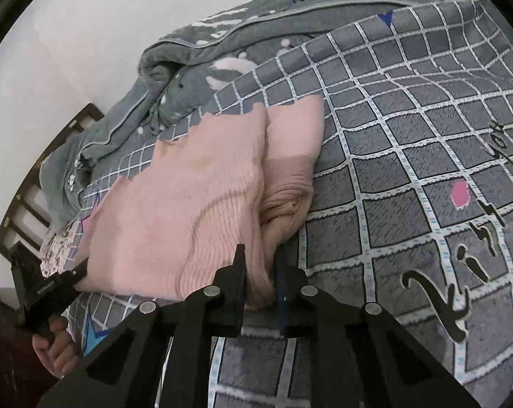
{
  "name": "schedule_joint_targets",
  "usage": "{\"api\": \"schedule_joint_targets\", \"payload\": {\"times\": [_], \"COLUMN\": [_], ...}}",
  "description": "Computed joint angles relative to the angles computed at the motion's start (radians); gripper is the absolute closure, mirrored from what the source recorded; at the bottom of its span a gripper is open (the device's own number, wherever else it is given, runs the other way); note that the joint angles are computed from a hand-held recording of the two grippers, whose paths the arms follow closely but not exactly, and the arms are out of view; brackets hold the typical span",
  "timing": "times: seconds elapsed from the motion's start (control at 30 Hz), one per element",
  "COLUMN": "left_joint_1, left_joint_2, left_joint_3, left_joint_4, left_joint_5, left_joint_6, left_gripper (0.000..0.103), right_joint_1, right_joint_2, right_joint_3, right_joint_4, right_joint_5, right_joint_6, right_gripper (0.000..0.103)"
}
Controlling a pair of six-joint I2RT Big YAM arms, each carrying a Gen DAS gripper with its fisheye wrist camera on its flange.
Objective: Fold small clothes
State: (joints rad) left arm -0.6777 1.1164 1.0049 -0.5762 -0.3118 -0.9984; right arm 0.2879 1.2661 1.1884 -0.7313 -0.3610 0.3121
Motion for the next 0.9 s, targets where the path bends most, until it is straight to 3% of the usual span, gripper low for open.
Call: {"api": "schedule_joint_targets", "payload": {"times": [0.2, 0.37, 0.5, 0.6, 0.67, 0.73, 0.83, 0.9], "left_joint_1": [-0.059, -0.174, -0.281, -0.337, -0.335, -0.328, -0.284, -0.254], "left_joint_2": [-0.059, -0.116, -0.161, -0.126, -0.094, -0.097, -0.141, -0.148], "left_joint_3": [-0.033, -0.053, -0.092, -0.039, 0.011, 0.025, 0.004, 0.006], "left_joint_4": [-0.001, -0.045, -0.067, -0.204, -0.311, -0.363, -0.342, -0.324], "left_joint_5": [-0.052, -0.143, -0.212, -0.304, -0.348, -0.38, -0.365, -0.35], "left_joint_6": [-0.048, -0.071, -0.142, -0.159, -0.166, -0.18, -0.181, -0.148], "left_gripper": [0.088, 0.088, 0.088, 0.08, 0.064, 0.056, 0.049, 0.049], "right_joint_1": [-0.005, -0.031, -0.05, -0.033, 0.009, 0.023, 0.004, -0.008], "right_joint_2": [-0.092, -0.213, -0.325, -0.385, -0.397, -0.409, -0.432, -0.414], "right_joint_3": [-0.048, -0.134, -0.227, -0.262, -0.257, -0.256, -0.255, -0.23], "right_joint_4": [0.007, -0.015, -0.039, -0.058, -0.068, -0.059, -0.025, -0.017], "right_joint_5": [-0.026, -0.065, -0.075, -0.023, 0.072, 0.134, 0.148, 0.131], "right_joint_6": [0.001, -0.015, -0.013, -0.017, -0.043, -0.064, -0.072, -0.075], "right_gripper": [0.09, 0.09, 0.09, 0.089, 0.083, 0.076, 0.066, 0.066]}}
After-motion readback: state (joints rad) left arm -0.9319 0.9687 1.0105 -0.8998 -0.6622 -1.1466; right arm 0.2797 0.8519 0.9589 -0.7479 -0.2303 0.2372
